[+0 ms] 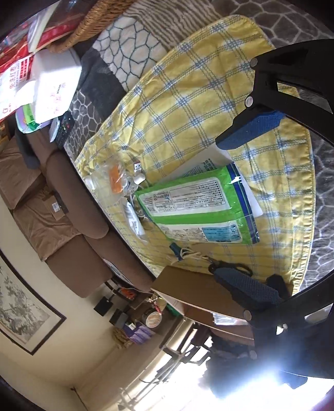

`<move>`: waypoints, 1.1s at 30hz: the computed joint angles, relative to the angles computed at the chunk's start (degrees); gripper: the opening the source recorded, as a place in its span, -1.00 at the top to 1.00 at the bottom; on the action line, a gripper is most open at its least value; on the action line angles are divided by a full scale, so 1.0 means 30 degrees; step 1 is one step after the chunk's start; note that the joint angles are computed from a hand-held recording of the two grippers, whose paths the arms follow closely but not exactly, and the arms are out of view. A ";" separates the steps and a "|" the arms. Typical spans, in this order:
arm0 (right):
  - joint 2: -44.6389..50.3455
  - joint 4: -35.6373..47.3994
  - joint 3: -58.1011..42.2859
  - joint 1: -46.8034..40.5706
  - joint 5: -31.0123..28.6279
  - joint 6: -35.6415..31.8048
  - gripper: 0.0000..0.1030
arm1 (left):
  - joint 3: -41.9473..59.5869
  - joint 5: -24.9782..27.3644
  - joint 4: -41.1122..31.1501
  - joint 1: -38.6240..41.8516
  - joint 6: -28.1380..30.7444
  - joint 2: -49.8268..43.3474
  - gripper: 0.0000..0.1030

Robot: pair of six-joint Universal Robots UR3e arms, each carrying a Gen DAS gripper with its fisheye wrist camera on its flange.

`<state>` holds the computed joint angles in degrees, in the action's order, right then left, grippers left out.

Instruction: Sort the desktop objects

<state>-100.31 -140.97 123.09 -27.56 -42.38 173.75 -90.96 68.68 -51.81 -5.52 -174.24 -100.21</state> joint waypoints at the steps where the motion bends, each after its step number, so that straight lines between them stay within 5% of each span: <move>1: 0.0872 -0.0329 -0.0332 0.0102 0.0190 0.0033 -0.60 | -0.0112 0.0499 0.0635 -0.0166 -0.0317 -0.0444 -0.99; 8: 0.5459 -0.1149 -0.3215 0.1812 -0.0716 -0.0420 -0.46 | -0.0739 0.0619 0.3304 0.0178 -0.1490 -0.2725 -0.98; 11: 0.6767 -0.0737 -0.3656 0.2036 -0.0681 -0.0959 -0.23 | -0.0415 0.0664 0.3375 -0.0126 -0.0769 -0.3111 -0.91; 20: 0.5831 0.1184 -0.2396 0.0752 0.2816 -0.2076 -0.19 | -0.0098 -0.0592 0.2473 -0.0512 0.0160 -0.2835 -0.85; 27: 0.2098 0.9910 -0.3692 -0.0483 0.6417 -0.6664 -0.19 | -0.1747 -0.3975 0.1882 0.0306 0.0736 -0.1632 -0.85; 30: 0.0929 1.8676 -0.6049 -0.0159 0.8248 -1.2136 -0.18 | -0.2947 -0.5453 0.2419 0.0339 0.1043 -0.0940 -0.85; 31: 0.0752 1.9795 -0.6711 0.0312 0.8208 -1.2857 -0.17 | -0.3877 -0.5706 0.3074 0.0531 0.0660 -0.0234 -0.84; 33: 0.0342 1.7648 -0.6639 0.1100 0.7477 -1.1020 -0.17 | -0.7192 -0.7185 0.5204 0.1963 -0.0386 0.2211 -1.00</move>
